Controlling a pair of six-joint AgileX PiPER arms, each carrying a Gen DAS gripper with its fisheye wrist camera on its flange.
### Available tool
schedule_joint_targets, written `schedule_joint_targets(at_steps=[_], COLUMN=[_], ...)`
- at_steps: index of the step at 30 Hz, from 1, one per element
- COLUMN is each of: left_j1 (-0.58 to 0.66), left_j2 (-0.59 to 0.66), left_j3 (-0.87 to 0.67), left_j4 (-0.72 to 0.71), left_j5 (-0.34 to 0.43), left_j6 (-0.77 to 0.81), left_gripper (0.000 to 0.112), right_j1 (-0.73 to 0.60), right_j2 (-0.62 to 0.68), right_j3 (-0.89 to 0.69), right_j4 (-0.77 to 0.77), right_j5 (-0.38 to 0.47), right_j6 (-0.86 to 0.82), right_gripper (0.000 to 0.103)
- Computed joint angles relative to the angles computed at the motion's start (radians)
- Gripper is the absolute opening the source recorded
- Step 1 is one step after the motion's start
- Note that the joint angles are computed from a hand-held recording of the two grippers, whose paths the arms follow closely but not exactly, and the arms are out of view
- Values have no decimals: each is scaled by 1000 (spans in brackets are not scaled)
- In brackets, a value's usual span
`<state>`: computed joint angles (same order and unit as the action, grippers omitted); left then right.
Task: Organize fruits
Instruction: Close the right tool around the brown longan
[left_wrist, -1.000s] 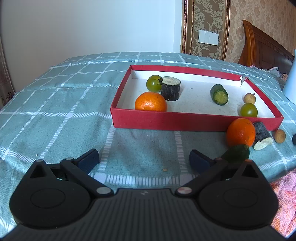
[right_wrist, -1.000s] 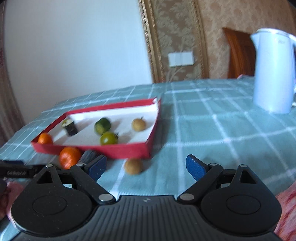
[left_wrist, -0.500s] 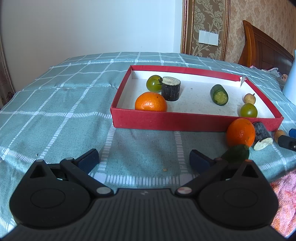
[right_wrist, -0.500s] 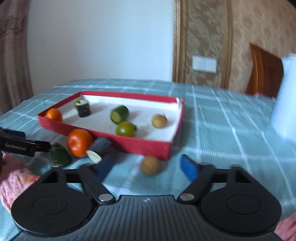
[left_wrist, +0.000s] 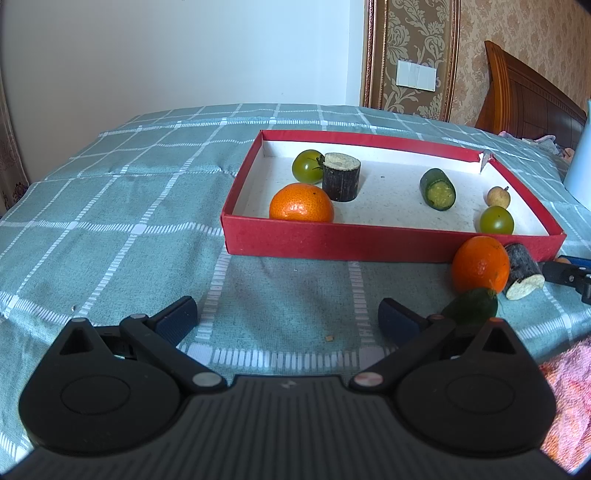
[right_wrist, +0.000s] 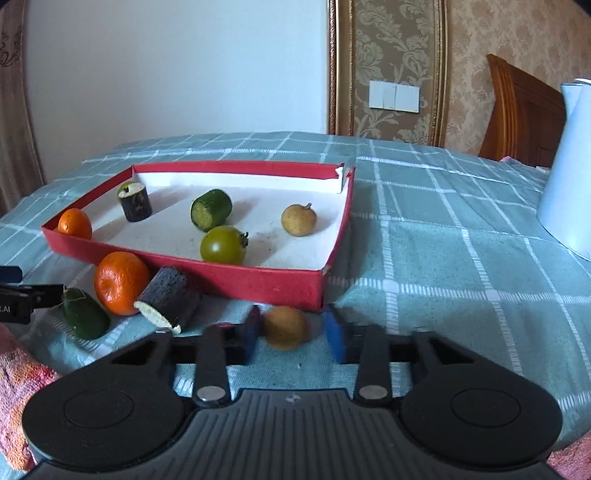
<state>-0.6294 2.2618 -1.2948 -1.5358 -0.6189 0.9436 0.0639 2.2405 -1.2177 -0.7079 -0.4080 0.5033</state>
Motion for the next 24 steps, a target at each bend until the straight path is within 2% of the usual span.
schedule_joint_targets(at_steps=[4, 9, 13, 24], left_j1=[2, 3, 4, 3], left_j2=[-1, -2, -3, -3], left_j3=[3, 2, 6, 6], left_j4=[6, 4, 11, 12], left_j5=[2, 4, 5, 4], left_j6=[-6, -3, -10, -13], left_gripper=[103, 103, 103, 103], right_j1=[-5, -5, -14, 12], right_j2=[-7, -34, -65, -54], right_j3=[17, 85, 115, 26], right_j4=[12, 136, 143, 189], right_j5=[-17, -82, -119, -62], right_j6=[-8, -136, -151, -201], right_gripper=[26, 27, 27, 27])
